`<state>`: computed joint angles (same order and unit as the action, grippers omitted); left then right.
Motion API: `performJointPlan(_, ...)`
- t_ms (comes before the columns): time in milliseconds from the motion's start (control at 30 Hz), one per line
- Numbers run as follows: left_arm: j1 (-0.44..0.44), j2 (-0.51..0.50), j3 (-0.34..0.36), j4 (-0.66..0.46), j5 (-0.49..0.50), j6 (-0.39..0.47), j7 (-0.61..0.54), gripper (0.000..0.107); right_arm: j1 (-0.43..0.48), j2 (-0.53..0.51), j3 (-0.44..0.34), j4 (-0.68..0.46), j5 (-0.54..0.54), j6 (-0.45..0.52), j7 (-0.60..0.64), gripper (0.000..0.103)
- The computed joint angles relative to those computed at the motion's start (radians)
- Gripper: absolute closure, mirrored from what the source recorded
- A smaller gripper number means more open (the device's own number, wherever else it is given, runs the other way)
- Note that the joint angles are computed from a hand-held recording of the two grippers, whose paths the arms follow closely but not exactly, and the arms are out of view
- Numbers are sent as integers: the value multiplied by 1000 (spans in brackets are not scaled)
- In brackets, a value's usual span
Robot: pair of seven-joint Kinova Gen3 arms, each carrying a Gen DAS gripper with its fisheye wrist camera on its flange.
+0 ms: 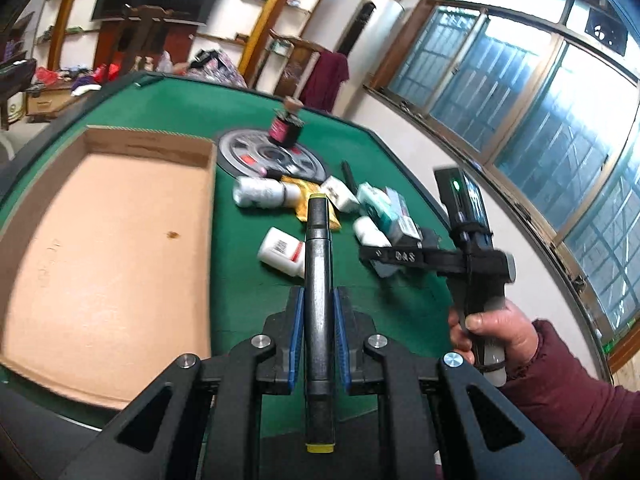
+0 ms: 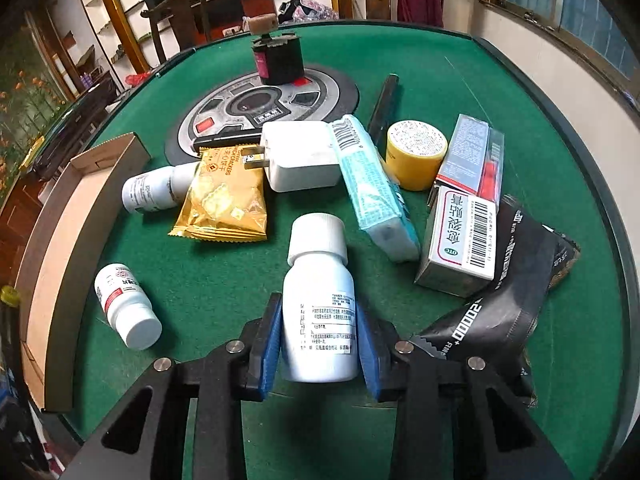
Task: Organize objects
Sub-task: 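Grasp the white bottle with right gripper while left gripper carries the marker to the box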
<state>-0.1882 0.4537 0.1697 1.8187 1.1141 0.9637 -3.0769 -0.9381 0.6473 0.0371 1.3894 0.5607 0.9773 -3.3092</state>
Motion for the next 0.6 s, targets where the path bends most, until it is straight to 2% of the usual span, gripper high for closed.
performJointPlan(167,-34,-33,-16,18,48,12,-27,93,-15,-90,-17,157,118,-197,-194,66)
performJointPlan(300,-45,-49,-33,18,66,31,-17,93,-64,-140,19,248,277,-359,-352,66)
performJointPlan(400,-57,-69,-47,31,84,38,-30,93,-123,-163,95,271,336,-463,-381,66)
performJointPlan(533,-74,-72,-70,8,93,58,1,93,-121,-174,117,263,441,-595,-431,66)
performJointPlan(600,-72,-63,-75,-20,79,56,38,93,-77,-161,92,231,437,-660,-397,65)
